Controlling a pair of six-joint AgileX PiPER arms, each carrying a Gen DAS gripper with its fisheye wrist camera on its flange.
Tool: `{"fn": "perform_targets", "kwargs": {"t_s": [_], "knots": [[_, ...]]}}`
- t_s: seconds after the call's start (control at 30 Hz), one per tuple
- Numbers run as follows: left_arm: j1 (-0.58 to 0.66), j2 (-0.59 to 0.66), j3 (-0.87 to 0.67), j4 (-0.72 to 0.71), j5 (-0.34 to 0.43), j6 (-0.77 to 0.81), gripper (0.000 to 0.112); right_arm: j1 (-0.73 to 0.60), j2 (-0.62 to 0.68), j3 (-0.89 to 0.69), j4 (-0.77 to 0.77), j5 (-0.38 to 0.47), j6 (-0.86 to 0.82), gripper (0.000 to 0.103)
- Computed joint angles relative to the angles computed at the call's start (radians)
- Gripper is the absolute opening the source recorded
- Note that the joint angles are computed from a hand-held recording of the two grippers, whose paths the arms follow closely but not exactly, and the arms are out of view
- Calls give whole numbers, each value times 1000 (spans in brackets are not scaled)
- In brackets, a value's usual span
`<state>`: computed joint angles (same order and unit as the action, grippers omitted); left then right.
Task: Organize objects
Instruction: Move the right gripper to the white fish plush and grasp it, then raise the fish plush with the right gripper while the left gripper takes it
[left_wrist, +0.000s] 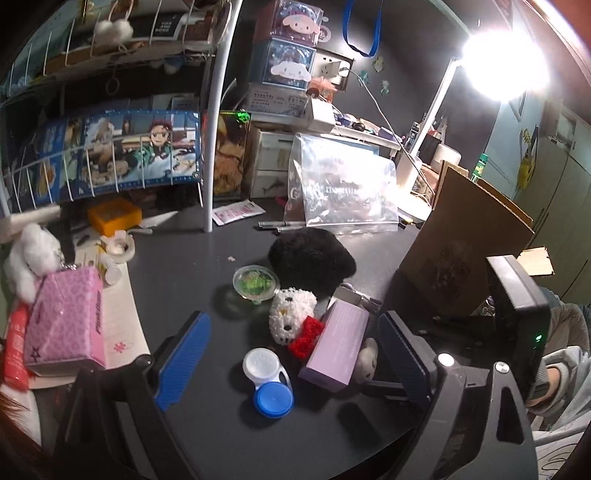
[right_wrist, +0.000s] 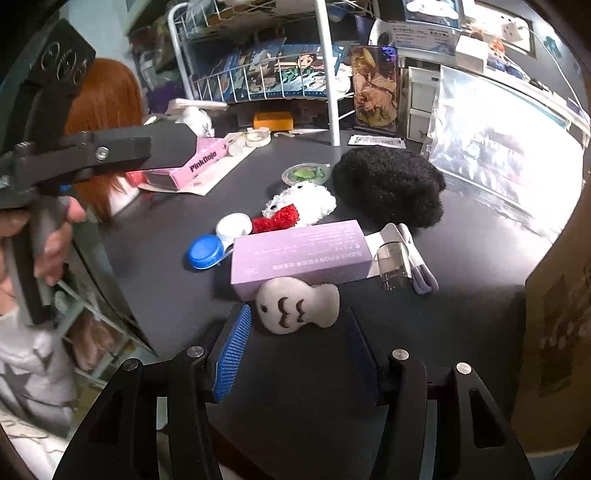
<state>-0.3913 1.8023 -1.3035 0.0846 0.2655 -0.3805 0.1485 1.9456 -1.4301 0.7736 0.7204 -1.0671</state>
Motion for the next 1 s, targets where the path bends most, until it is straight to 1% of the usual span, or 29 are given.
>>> {"fn": "perform_targets", "kwargs": {"t_s": [0.1,0.13,0.17,0.27,0.4,0.47,0.53,0.6,0.67,0.7,0.8,0.83,0.87,0.9,0.97,1.0], "knots": [[-4,6,-13,-6,16,14,91,11,19,-10,2,-32,-14,50],[-7,8,-20,-3,25,14,91,15,19,-6,-3,-49,-19,48],[-10,10,-25,3,31,10,91,22,21,-7,-10,-60,-16,39],[-12,20,-49,-49,52,71,91,33,12,12,-19,-94,-36,36],[-11,38,-99,-181,103,227,91,24,-10,31,-3,-100,-69,35],[-3,48,-134,-293,143,349,91,14,-28,28,16,-82,-85,35],[5,64,-183,-402,199,469,91,7,-50,19,31,-58,-103,34],[10,79,-238,-459,265,544,89,1,-77,6,49,-28,-127,35],[22,99,-306,-521,347,618,78,2,-103,-7,59,-8,-147,34],[29,108,-342,-541,385,635,75,6,-117,-10,61,-9,-160,34],[37,126,-430,-552,479,653,64,27,-163,-9,50,-40,-196,34],[44,135,-469,-571,523,672,57,31,-173,-12,43,-42,-197,34],[47,145,-505,-577,560,677,52,33,-180,-25,35,-37,-191,34],[47,150,-531,-570,583,674,48,38,-187,-39,22,-37,-181,34],[47,166,-602,-548,632,660,37,42,-195,-59,8,-41,-176,34],[47,178,-648,-534,663,649,34,43,-201,-67,6,-46,-181,34]]}}
